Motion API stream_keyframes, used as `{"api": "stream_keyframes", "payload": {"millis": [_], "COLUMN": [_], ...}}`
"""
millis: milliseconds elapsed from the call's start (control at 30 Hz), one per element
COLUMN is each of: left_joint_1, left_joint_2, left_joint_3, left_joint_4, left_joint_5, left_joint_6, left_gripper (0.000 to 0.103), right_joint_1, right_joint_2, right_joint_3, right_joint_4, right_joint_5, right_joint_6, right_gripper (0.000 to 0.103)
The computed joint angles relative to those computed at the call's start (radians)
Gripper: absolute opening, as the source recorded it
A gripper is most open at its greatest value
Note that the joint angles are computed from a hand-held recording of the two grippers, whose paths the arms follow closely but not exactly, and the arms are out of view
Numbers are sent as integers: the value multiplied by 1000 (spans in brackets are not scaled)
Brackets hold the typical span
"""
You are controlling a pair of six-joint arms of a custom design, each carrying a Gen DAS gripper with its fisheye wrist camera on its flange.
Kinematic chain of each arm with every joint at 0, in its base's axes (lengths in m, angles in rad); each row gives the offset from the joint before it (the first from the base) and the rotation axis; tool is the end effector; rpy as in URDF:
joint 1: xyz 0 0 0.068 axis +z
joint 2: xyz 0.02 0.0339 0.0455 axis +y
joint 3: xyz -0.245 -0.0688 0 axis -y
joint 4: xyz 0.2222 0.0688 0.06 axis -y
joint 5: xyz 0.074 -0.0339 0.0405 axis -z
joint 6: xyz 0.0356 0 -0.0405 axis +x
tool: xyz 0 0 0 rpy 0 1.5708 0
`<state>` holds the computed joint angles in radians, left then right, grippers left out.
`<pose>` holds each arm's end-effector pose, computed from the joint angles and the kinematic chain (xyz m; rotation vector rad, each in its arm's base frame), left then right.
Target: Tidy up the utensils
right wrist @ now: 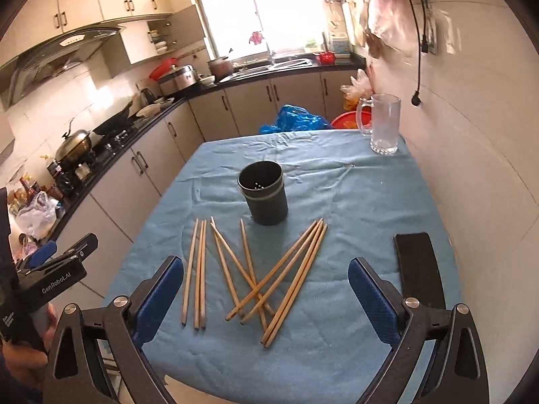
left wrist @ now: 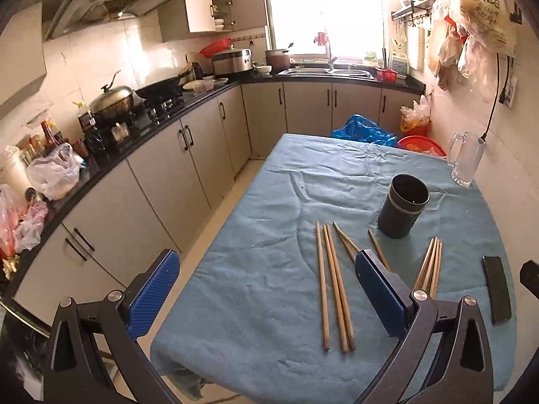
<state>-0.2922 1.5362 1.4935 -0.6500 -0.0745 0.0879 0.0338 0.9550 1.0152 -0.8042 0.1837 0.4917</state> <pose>0.3075 -0.0897 0.3389 0.3883 2.2277 -0.0245 0.1770 -0.0005 0.3129 0.6120 2.2172 0.0574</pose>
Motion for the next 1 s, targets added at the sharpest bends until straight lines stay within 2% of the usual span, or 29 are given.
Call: {"api": "stream_keyframes", "payload": {"millis": [233, 500, 1000], "left_joint_1": [-41, -81, -188], "left_joint_2": [-43, -76, -118], "left_joint_3": [-12, -24, -79], "left_joint_4": [-40, -70, -100], "left_joint_5": [-78, -129, -186], "left_joint_6": [-31, -72, -140], "left_gripper": [103, 103, 103], "right_joint_1": [-130, -174, -316], "right_joint_2": [-18, -25, -97], "right_joint_3": [-21, -25, -49], "right_joint_4": [24, 24, -62], "right_joint_5": [-156, -221, -334], "right_joint_6": [-87, -148, -267], "right_gripper": [100, 100, 100]}}
